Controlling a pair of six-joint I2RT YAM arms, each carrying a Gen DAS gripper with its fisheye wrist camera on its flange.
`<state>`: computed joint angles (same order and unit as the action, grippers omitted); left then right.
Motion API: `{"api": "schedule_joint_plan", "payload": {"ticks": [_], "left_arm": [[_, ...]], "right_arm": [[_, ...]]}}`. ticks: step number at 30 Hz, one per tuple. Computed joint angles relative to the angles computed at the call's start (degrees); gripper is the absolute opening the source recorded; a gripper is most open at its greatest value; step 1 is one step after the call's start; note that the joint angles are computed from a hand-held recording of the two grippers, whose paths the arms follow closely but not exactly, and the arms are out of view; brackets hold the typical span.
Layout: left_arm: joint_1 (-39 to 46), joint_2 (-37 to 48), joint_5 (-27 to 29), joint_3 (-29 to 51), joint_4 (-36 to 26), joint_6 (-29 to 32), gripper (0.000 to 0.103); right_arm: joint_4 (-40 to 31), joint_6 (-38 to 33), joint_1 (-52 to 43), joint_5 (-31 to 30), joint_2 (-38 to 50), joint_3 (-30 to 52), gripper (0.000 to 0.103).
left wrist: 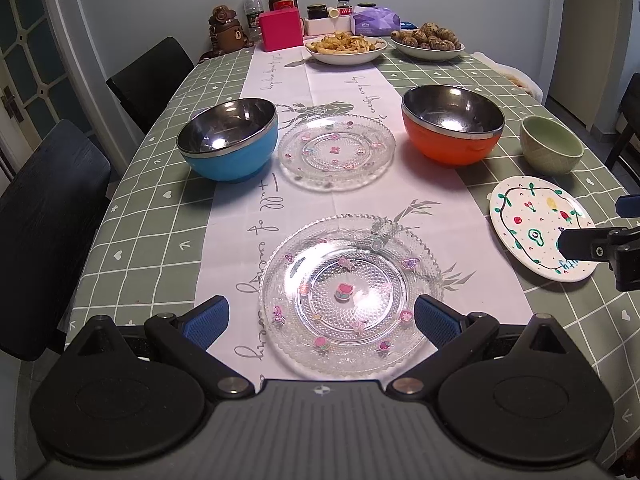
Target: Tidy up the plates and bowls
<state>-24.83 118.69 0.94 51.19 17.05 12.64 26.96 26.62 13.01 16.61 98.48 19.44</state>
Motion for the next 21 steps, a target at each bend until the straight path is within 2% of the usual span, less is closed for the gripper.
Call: {"api": "schedule_joint_plan", "payload": {"ticks": [21], "left_arm": [[0.2, -0.3, 0.0, 0.1, -0.3, 0.0, 0.103]], "right_arm": [[-0.4, 0.0, -0.2, -0.6, -0.1, 0.3, 0.101]]}}
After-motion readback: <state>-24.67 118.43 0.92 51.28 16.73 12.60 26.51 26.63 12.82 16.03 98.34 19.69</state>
